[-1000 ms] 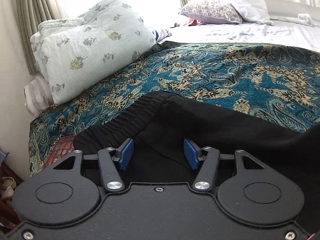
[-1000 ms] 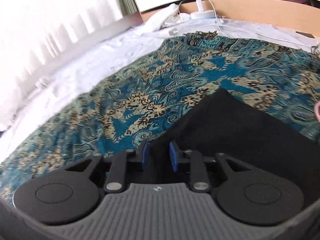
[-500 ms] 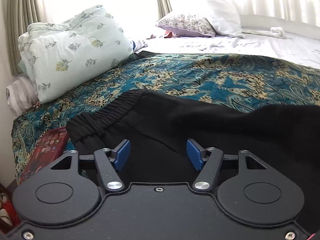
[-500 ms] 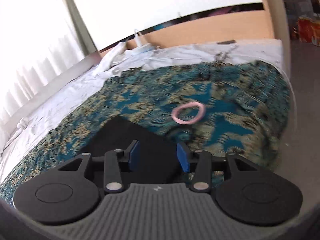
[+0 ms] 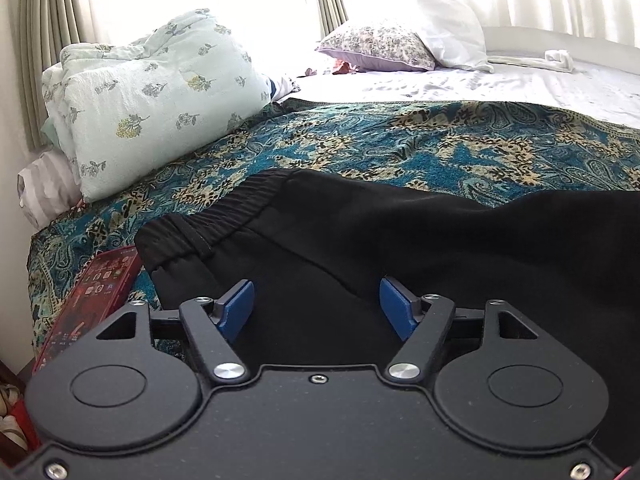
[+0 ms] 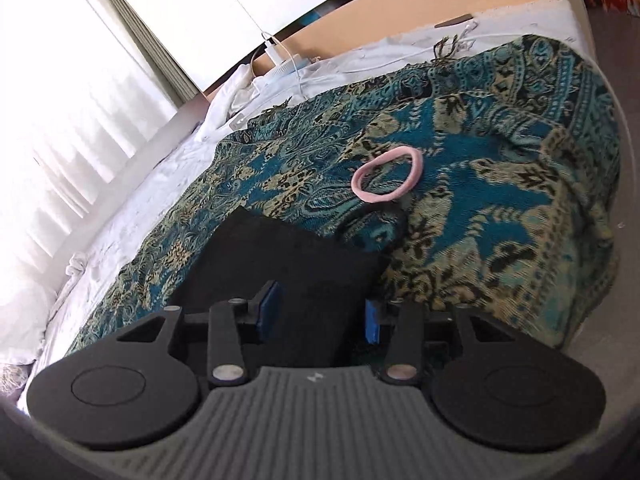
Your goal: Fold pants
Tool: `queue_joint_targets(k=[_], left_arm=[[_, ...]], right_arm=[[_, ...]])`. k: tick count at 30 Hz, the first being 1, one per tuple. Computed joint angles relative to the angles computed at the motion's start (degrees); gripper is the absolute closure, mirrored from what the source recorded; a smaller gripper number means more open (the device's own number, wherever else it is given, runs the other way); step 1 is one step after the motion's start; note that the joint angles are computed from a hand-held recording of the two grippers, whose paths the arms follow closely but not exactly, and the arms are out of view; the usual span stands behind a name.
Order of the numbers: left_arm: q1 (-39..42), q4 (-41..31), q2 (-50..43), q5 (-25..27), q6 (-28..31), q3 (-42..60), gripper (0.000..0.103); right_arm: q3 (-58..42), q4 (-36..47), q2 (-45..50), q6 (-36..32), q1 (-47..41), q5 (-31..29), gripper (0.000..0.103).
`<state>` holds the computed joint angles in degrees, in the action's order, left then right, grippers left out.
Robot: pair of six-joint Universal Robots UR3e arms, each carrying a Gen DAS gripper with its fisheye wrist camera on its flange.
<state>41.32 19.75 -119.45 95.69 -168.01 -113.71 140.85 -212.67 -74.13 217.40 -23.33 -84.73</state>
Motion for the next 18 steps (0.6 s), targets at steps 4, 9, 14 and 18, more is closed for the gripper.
queue_joint_targets(k=[4, 9, 14, 18], left_arm=[[0.26, 0.36, -0.07, -0.29, -0.09, -0.22, 0.033], [0.37, 0.43, -0.12, -0.50, -0.12, -0.21, 0.033], [0.14, 0.74, -0.40, -0.20, 0.19, -0.11, 0.033], [0.14, 0.62, -0.44, -0.37, -0.05, -0.03, 0.033]], right_arm=[[-3.79, 0.61, 2.99, 0.74, 0.27, 0.12, 0.044], [-5.93, 3.20, 2.91, -3.76, 6.11, -4.69, 0.056], [-8.85, 4.85, 4.40, -3.09, 4.53, -2.72, 0.060], [-11.27, 9.78, 3.63, -0.99, 3.67, -1.71, 0.088]])
